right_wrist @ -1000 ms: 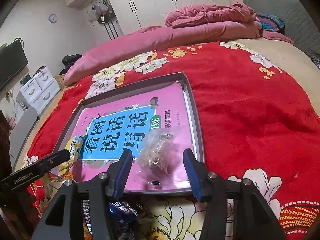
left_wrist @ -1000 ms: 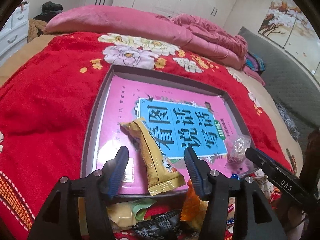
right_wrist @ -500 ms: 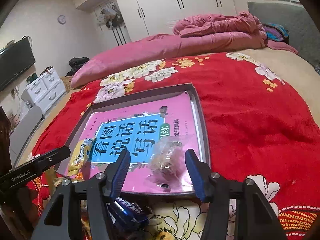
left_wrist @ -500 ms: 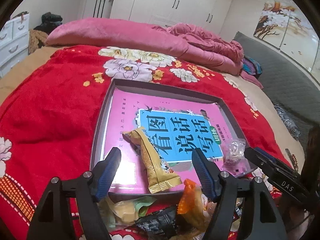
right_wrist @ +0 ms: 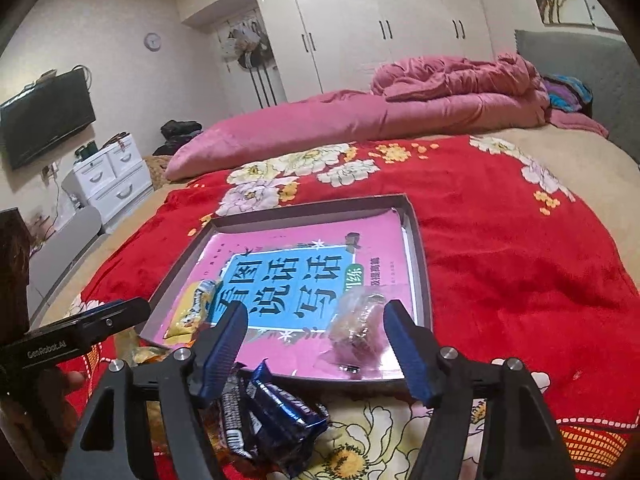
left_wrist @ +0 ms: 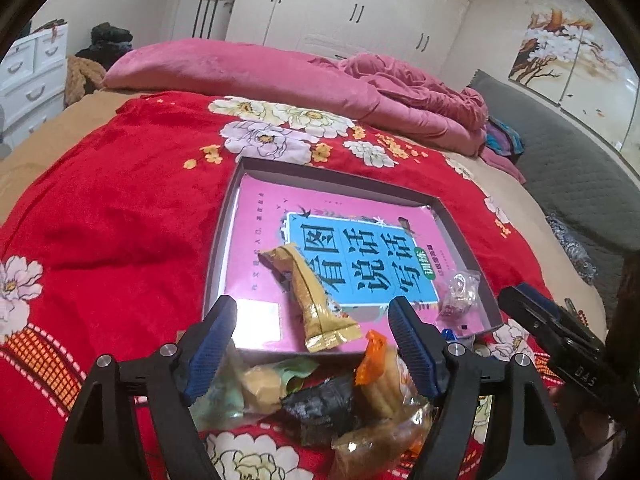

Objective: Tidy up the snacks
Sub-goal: 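Withdraw both open tools from the tray back to the snack pile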

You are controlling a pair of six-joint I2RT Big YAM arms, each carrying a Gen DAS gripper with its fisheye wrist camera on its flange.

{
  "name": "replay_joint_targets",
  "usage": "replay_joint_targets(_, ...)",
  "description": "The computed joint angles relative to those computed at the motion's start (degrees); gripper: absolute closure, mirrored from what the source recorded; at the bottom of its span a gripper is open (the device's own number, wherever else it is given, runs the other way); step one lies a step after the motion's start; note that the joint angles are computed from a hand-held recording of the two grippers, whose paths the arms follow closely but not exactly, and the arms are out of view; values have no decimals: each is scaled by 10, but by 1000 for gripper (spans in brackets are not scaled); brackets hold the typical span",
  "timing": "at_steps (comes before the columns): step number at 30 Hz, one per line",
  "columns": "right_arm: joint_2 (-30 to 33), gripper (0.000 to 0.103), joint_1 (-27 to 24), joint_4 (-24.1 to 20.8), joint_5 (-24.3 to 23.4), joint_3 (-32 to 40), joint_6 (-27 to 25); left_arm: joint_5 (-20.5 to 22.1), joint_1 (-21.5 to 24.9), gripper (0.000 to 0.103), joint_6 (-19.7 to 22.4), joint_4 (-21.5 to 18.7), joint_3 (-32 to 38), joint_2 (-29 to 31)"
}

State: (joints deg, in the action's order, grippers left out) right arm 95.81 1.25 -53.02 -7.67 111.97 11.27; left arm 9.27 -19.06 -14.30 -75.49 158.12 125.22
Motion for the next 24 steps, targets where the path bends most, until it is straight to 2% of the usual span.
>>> replay_joint_targets(10,-20,25,17,6,0,-18,-47,-2,-2,24,8,33,-99,-57)
replay_joint_targets(24,-39,24,37,-8,20,-36,-98,-11,-6,24,26,39,-184,-112)
